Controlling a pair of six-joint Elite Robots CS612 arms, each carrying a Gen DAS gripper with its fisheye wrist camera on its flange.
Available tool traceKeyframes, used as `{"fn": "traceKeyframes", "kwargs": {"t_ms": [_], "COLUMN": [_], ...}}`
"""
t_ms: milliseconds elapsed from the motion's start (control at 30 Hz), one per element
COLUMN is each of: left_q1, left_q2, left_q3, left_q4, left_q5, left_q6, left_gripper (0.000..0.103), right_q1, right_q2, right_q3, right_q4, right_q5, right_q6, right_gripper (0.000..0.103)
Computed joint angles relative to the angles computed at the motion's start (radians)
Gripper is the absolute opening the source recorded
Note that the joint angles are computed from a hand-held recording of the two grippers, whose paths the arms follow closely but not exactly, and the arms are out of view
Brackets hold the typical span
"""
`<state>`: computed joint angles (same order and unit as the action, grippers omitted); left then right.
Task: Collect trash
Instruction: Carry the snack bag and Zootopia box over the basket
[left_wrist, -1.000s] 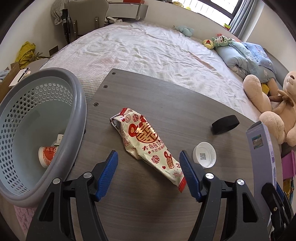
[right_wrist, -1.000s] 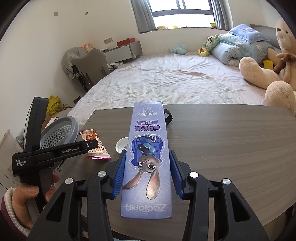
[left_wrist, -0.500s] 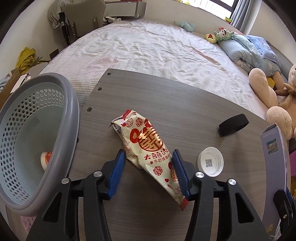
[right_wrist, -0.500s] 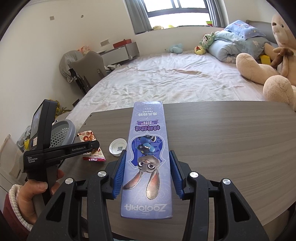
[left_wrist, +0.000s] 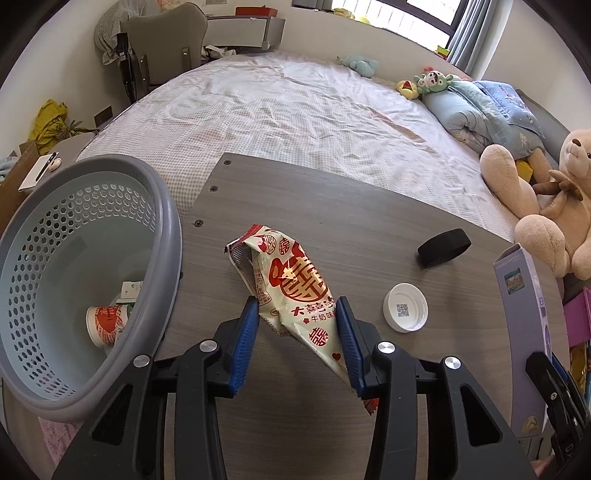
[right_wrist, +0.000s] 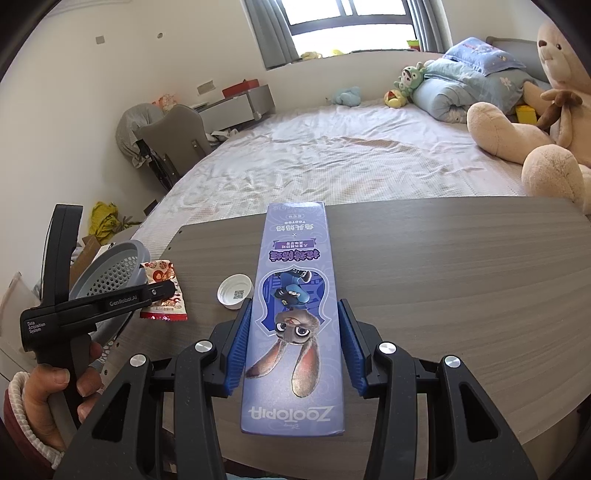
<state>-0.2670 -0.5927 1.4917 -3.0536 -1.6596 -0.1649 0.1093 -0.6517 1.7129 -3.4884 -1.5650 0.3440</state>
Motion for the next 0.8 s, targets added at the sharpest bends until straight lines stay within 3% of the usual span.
{"fn": "traceKeyframes", "kwargs": {"t_ms": [433,800], "left_q1": [0.012,0.063], "left_q2": [-0.068,-0.075], "left_q3": [0.115,0.119], "left_q4": [-0.199,-0.221], "left_q5": [0.041,0.076], "left_q6": [0.058,0.078], "left_gripper": [0.041,0.041], "right_q1": [0.023,0.069], "right_q2": [-0.004,0.031], "right_q3": [-0.024,-0.139], "right_q4": [0.008,0.074], "right_q5": [0.014,0.053], "right_q6": [-0.042,-0.084], "right_gripper": [0.044,0.044]}}
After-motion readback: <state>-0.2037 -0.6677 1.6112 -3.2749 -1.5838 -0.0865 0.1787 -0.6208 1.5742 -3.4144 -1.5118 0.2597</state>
